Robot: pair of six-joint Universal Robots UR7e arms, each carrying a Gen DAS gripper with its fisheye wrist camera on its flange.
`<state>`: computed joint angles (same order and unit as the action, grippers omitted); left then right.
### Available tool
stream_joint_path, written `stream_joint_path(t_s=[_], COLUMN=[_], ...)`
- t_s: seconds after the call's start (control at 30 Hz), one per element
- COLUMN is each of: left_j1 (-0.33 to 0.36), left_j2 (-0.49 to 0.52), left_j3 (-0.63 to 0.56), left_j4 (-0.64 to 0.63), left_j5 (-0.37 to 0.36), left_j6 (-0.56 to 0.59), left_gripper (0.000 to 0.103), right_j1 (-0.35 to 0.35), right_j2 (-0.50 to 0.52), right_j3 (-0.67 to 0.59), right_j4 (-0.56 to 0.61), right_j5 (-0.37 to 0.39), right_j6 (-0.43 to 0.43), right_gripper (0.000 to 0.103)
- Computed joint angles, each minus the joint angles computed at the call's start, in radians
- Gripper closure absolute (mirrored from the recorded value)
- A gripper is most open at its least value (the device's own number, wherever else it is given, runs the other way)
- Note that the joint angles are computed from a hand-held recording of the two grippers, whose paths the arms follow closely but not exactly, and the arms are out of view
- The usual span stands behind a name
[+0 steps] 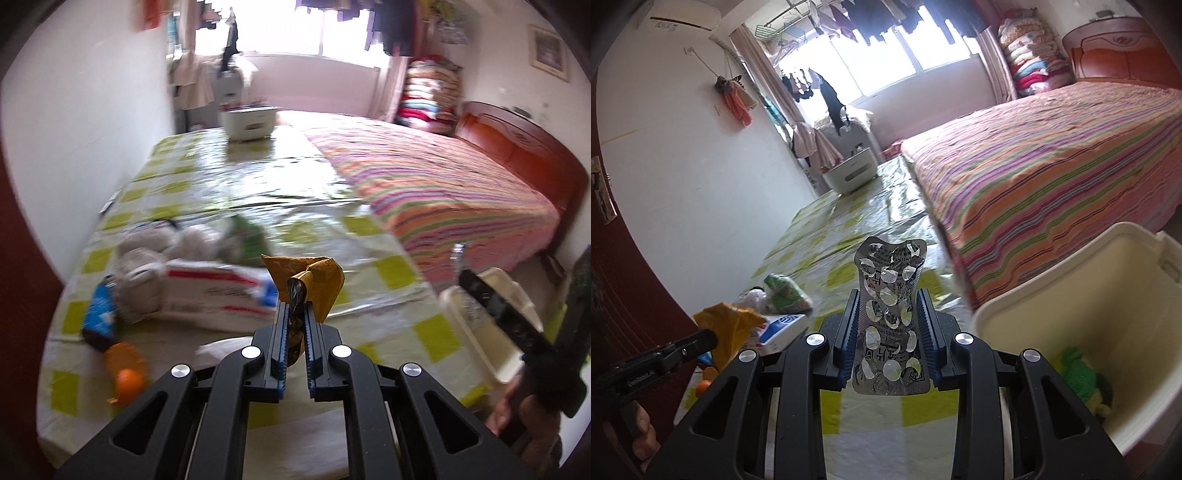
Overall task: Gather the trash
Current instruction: 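Open the right tool over the cream bin while the left tool carries the yellow wrapper into it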
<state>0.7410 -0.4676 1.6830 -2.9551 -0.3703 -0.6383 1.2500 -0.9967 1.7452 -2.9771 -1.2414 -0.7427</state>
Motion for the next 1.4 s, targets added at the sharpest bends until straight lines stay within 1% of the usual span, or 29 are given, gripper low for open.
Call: stream_joint_path(t_s=[0.17, 0.23, 0.27, 0.4, 0.47, 0.57, 0.7, 0.73, 0.8, 0.9, 0.97, 1.0, 1.07, 1.17, 1.23, 1.33, 1.4], left_j1=[-0.006, -0.011, -0.012, -0.013, -0.011, -0.011, -0.012, -0.012, -0.01, -0.005, -0.003, -0.001, 0.003, 0.011, 0.02, 0.034, 0.043], left_j2=[0.08, 0.111, 0.12, 0.145, 0.152, 0.167, 0.188, 0.194, 0.204, 0.216, 0.225, 0.229, 0.235, 0.245, 0.255, 0.275, 0.292], left_j3=[-0.12, -0.164, -0.177, -0.202, -0.217, -0.244, -0.285, -0.296, -0.311, -0.335, -0.348, -0.358, -0.372, -0.393, -0.412, -0.451, -0.477], left_j4=[-0.139, -0.195, -0.218, -0.246, -0.232, -0.234, -0.237, -0.232, -0.23, -0.2, -0.19, -0.179, -0.161, -0.125, -0.101, -0.027, 0.008], left_j5=[-0.078, -0.107, -0.125, -0.167, -0.19, -0.202, -0.215, -0.217, -0.225, -0.241, -0.249, -0.253, -0.265, -0.295, -0.327, -0.386, -0.432], left_j6=[0.241, 0.33, 0.356, 0.384, 0.383, 0.4, 0.427, 0.435, 0.443, 0.436, 0.436, 0.436, 0.433, 0.419, 0.412, 0.402, 0.401], left_gripper=[0.095, 0.095, 0.095, 0.095, 0.095, 0.095, 0.095, 0.095, 0.095, 0.095, 0.095, 0.095, 0.095, 0.095, 0.095, 0.095, 0.095], right_j1=[-0.013, -0.019, -0.022, -0.036, -0.042, -0.05, -0.053, -0.057, -0.06, -0.074, -0.077, -0.081, -0.097, -0.127, -0.148, -0.168, -0.176], right_j2=[-0.014, -0.018, -0.02, -0.022, -0.018, -0.015, -0.008, -0.007, 0.001, 0.007, 0.008, 0.009, 0.005, -0.001, -0.001, 0.0, 0.002], right_j3=[0.019, 0.022, 0.023, 0.018, 0.01, 0.002, 0.004, 0.0, -0.016, -0.038, -0.039, -0.04, -0.041, -0.041, -0.046, -0.055, -0.061], right_j4=[-0.083, -0.12, -0.133, -0.178, -0.191, -0.206, -0.268, -0.279, -0.288, -0.3, -0.309, -0.323, -0.347, -0.399, -0.433, -0.475, -0.483], right_j5=[-0.002, -0.008, -0.01, -0.028, -0.036, -0.039, -0.058, -0.062, -0.078, -0.082, -0.082, -0.075, -0.036, 0.032, 0.071, 0.089, 0.099], right_j6=[0.003, 0.003, 0.005, 0.02, 0.031, 0.059, 0.084, 0.094, 0.12, 0.171, 0.2, 0.217, 0.262, 0.365, 0.438, 0.51, 0.534], right_gripper=[0.074, 0.074, 0.074, 0.073, 0.073, 0.073, 0.071, 0.07, 0.07, 0.067, 0.05, 0.046, 0.036, 0.028, 0.026, 0.022, 0.022])
